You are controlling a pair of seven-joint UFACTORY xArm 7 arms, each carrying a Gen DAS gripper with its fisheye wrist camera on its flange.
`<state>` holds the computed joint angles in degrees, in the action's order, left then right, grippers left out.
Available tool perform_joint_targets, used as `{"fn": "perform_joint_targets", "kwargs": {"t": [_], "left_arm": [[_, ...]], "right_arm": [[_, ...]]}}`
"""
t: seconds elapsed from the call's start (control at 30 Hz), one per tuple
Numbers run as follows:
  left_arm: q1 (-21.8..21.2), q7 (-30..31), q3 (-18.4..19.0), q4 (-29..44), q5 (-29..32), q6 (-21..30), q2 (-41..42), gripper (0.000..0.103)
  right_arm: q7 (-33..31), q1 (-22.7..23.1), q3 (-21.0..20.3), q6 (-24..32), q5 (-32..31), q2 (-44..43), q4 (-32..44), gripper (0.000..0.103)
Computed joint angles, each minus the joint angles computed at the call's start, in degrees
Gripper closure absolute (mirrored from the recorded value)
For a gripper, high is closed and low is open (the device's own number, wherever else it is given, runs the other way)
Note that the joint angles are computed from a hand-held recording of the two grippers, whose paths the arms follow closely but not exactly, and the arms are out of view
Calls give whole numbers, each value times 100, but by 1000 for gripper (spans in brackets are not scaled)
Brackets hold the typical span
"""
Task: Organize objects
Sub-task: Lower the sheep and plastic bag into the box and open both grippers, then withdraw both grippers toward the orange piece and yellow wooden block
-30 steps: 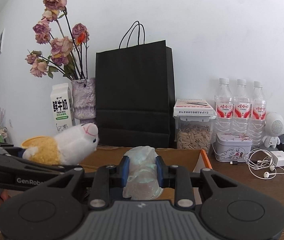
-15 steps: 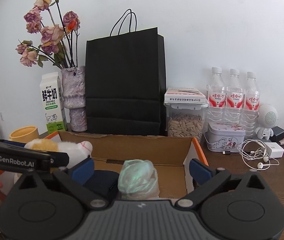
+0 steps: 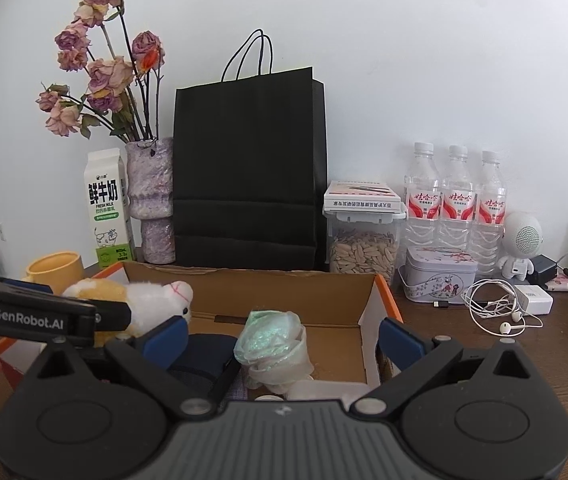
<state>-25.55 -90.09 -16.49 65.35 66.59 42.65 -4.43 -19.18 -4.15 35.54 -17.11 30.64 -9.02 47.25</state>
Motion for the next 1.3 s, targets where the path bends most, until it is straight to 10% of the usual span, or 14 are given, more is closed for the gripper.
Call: {"fn": "perform_joint_targets", "kwargs": {"t": [0.93, 1.3], "left_arm": [[124, 735, -952, -1199, -1515, 751, -1579, 0], [224, 1286, -1095, -1580, -2328, 837, -1895, 0]], "right_arm": [[2023, 1242, -1244, 1348, -1752, -2449, -2080, 6], [2394, 1804, -1861, 1876, -2483, -2314, -2104, 49]]}}
